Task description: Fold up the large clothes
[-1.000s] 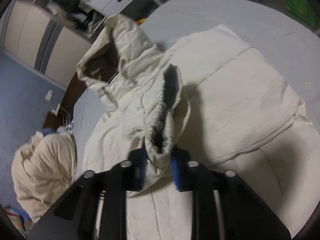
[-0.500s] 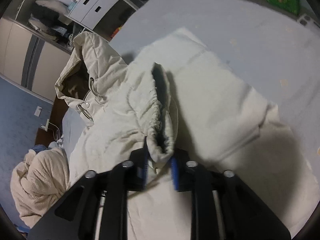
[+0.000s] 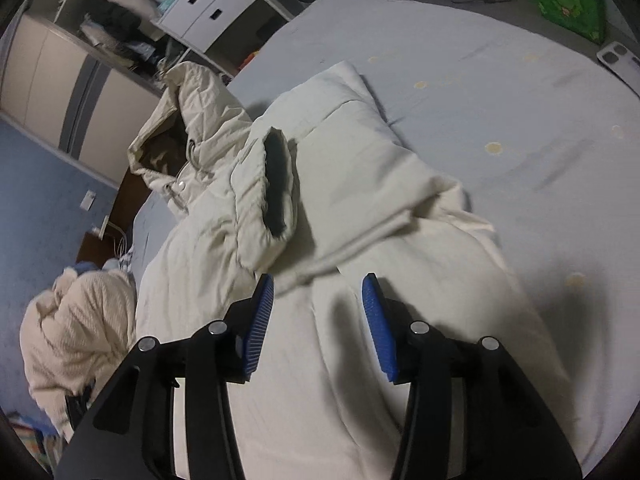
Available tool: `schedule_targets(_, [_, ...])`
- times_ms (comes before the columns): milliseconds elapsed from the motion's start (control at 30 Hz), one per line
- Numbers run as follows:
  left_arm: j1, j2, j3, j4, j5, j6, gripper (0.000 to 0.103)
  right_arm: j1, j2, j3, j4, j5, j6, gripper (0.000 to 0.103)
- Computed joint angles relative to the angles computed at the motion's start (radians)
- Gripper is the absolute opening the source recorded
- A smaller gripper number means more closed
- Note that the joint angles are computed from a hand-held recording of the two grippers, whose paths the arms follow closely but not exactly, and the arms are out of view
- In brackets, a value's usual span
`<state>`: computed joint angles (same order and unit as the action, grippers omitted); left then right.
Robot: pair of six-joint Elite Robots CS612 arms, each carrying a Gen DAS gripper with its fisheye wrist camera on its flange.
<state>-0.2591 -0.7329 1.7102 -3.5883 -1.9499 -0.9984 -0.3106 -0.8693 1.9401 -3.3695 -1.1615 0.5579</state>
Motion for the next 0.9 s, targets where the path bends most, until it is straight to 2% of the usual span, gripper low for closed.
schedule_targets(133, [-0.014, -0.021, 0.008, 0.050, 0.018, 0.080, 0.094, -0.010, -0.017, 0.039, -0.020, 0.034, -0.064, 0.043])
schedule_targets(300, [-0.041, -0.052, 0.019, 0.130, 0.081, 0.216, 0.094, -0.012, -0.014, 0.060, -0.068, 0.069, -0.070, 0.048])
schedule_targets(500, [-0.098, -0.095, 0.006, 0.302, 0.231, 0.428, 0.094, -0.010, -0.009, 0.062, -0.088, 0.083, -0.078, 0.050])
schedule_targets(633, [-0.123, -0.099, -0.032, 0.363, 0.285, 0.495, 0.094, -0.014, -0.002, 0.059, -0.089, 0.087, -0.053, 0.054])
schedule_targets(767, [-0.152, -0.096, -0.080, 0.393, 0.345, 0.569, 0.095, -0.012, 0.001, 0.054, -0.088, 0.093, -0.065, 0.057])
schedule_targets(900, [-0.172, -0.078, -0.136, 0.394, 0.354, 0.628, 0.095, -0.010, 0.004, 0.049, -0.080, 0.094, -0.078, 0.057])
